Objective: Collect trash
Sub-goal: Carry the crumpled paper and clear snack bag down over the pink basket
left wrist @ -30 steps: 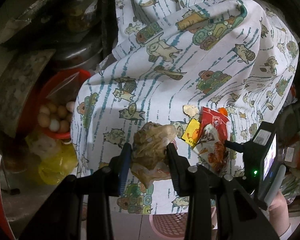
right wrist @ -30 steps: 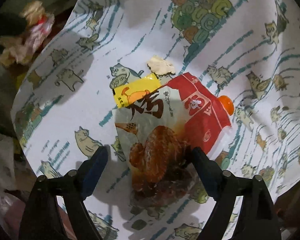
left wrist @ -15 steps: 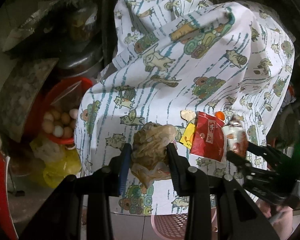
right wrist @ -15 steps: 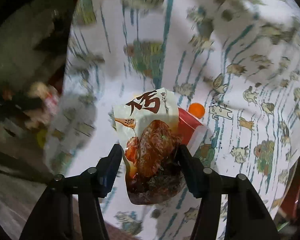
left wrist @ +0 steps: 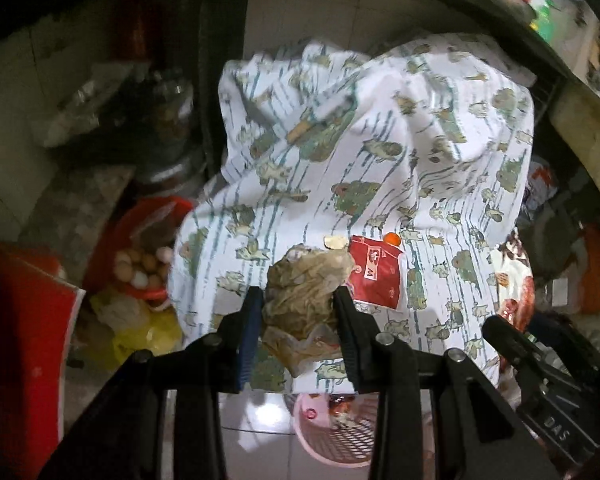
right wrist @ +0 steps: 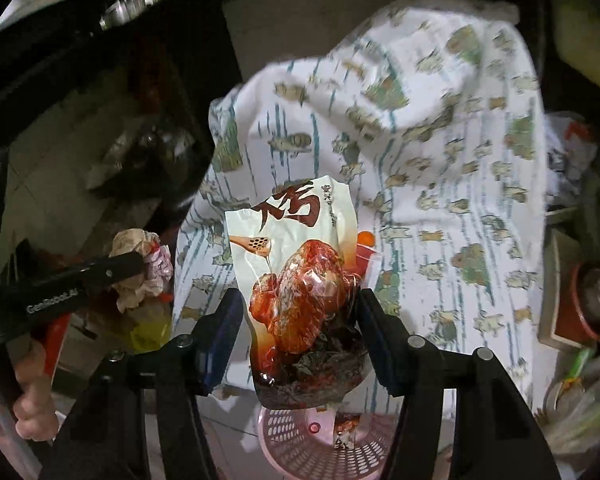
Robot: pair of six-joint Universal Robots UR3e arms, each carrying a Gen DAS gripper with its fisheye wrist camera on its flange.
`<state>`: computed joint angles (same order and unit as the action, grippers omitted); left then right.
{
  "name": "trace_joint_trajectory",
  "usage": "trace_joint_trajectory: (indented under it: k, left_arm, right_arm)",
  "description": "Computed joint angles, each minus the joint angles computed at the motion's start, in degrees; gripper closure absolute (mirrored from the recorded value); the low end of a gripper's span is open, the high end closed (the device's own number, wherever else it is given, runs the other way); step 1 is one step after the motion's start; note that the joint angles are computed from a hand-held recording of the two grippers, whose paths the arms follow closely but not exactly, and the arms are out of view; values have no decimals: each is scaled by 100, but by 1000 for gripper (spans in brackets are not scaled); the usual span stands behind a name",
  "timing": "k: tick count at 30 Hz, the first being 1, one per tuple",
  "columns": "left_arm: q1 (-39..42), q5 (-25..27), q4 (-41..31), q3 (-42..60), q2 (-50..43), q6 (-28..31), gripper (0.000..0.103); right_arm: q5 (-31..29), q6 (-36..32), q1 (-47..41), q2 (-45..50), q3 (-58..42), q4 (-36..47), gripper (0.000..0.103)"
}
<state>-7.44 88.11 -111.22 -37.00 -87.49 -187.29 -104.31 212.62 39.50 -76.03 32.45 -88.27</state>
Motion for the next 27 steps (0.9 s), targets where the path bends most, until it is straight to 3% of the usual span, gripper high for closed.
trace_joint_trajectory:
  k: [3, 7, 10, 15, 18, 23, 27]
  left_arm:
    - [335, -538, -448, 199, 214, 108, 69]
    - [270, -584, -573, 125, 431, 41, 69]
    - [378, -828, -531, -475, 749, 31, 69]
    - [-16, -418, 311, -2115, 1438, -370, 69]
    - [83, -630, 381, -2794, 1700, -428, 70]
    - [-631, -125, 837, -3427, 1514, -728, 70]
    - [-903, -23, 1064, -3986, 1393, -842, 70]
  right_arm:
    - [-317, 392, 380, -324, 292, -52, 42]
    - [-548, 707, 807, -799, 1084, -386, 42]
    - [-493, 863, 838, -1168, 1873, -702, 42]
    - [-129, 1037, 593, -1777, 3147, -1253, 42]
    - [22, 1063, 480, -2021, 3732, -1482, 41]
    - [315, 1019, 300, -2179, 4446, -1721, 41]
    - [933, 828, -35, -2302, 5177, -1952, 41]
